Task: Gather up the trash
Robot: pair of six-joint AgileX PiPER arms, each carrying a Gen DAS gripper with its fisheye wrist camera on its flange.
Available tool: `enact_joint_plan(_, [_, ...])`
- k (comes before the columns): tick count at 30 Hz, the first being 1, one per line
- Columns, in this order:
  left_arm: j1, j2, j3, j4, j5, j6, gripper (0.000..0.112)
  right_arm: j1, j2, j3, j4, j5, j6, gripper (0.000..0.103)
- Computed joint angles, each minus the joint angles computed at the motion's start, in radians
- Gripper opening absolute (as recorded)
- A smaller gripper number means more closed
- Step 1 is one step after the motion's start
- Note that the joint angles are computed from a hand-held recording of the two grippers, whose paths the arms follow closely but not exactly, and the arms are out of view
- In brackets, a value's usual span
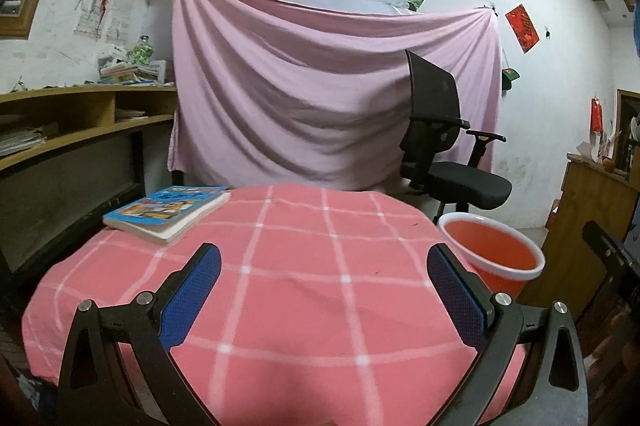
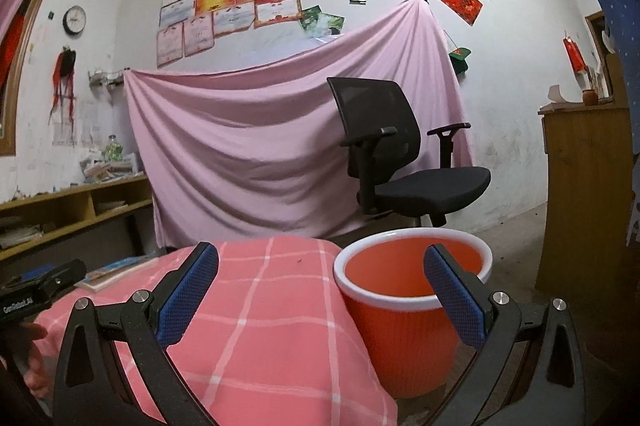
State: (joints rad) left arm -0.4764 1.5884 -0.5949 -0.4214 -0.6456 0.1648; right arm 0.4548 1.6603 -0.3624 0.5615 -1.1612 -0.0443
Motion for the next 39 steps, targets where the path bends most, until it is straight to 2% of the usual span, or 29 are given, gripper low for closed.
enact_joint_plan(7, [0.039, -0.052, 0.118, 0.085, -0.056, -0.081, 0.101, 0.144, 0.006, 0.025, 0.129, -0.028, -0.045, 0.103])
enact_joint_plan(11, [0.092, -0.093, 0.166, 0.193, -0.021, -0.182, 0.101, 0.217, 0.004, 0.038, 0.172, -0.043, -0.067, 0.103])
enact_joint_plan(12, [0.089, -0.104, 0.176, 0.182, -0.022, -0.173, 0.101, 0.233, 0.002, 0.04, 0.181, -0.045, -0.073, 0.103])
enact_joint_plan(15, [0.039, -0.14, 0.233, 0.07, -0.096, -0.067, 0.101, 0.276, -0.003, 0.038, 0.202, -0.042, -0.089, 0.103])
enact_joint_plan(17, [0.028, -0.154, 0.261, 0.057, -0.124, -0.05, 0.101, 0.3, -0.001, 0.038, 0.213, -0.041, -0.089, 0.103])
enact_joint_plan(27, [-0.043, -0.141, 0.284, -0.049, -0.181, 0.027, 0.101, 0.338, 0.006, 0.023, 0.219, -0.003, -0.111, 0.103])
enact_joint_plan(39, [-0.057, -0.097, 0.285, -0.049, -0.217, 0.038, 0.101, 0.332, 0.011, 0.037, 0.209, -0.009, -0.077, 0.103])
